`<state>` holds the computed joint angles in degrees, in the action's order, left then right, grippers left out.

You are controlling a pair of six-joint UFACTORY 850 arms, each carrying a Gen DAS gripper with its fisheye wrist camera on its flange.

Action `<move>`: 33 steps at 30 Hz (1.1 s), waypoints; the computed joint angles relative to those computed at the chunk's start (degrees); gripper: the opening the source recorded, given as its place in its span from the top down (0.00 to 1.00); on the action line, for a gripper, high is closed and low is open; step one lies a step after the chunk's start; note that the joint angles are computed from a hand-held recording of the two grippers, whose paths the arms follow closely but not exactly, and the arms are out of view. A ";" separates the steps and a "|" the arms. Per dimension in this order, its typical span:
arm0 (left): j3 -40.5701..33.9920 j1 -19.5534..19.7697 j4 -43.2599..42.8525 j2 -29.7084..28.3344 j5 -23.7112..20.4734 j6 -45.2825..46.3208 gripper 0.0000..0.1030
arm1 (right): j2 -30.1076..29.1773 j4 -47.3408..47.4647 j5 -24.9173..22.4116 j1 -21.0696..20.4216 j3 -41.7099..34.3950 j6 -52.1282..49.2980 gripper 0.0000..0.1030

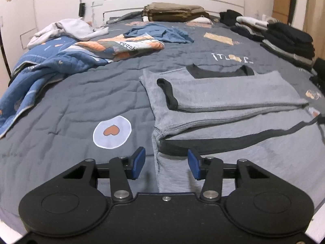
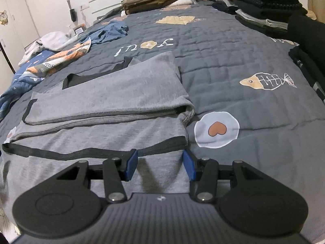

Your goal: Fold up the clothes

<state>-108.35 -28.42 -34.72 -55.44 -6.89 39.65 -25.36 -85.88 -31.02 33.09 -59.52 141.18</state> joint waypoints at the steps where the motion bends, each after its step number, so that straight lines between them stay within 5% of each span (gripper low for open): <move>1: -0.35 0.00 2.46 -0.24 -0.18 -1.90 0.56 | 0.00 -0.08 0.35 -0.14 -0.02 0.05 0.53; 7: -3.92 -0.06 11.51 -2.59 -2.56 -5.60 0.56 | 0.65 -3.66 2.34 -0.87 0.87 5.94 0.53; 16: -9.32 0.28 12.86 -6.12 -6.29 -4.18 0.56 | -1.10 0.62 2.62 -1.58 -1.32 -2.99 0.53; 18: -9.86 0.12 13.19 -6.47 -6.90 -3.75 0.68 | -1.32 1.22 2.51 -1.62 -1.60 -3.29 0.53; 26: -12.69 -0.23 16.13 -8.25 -8.79 -7.93 0.69 | -1.55 1.40 2.10 -1.66 -2.04 -2.44 0.53; 29: -12.56 -0.16 12.78 -8.15 -8.73 -4.97 0.87 | -1.62 1.81 2.13 -1.71 -2.24 -3.06 0.53; 33: -12.77 -0.26 11.69 -8.24 -8.84 -4.40 0.91 | -0.19 -1.93 0.79 -1.51 -0.84 1.71 0.53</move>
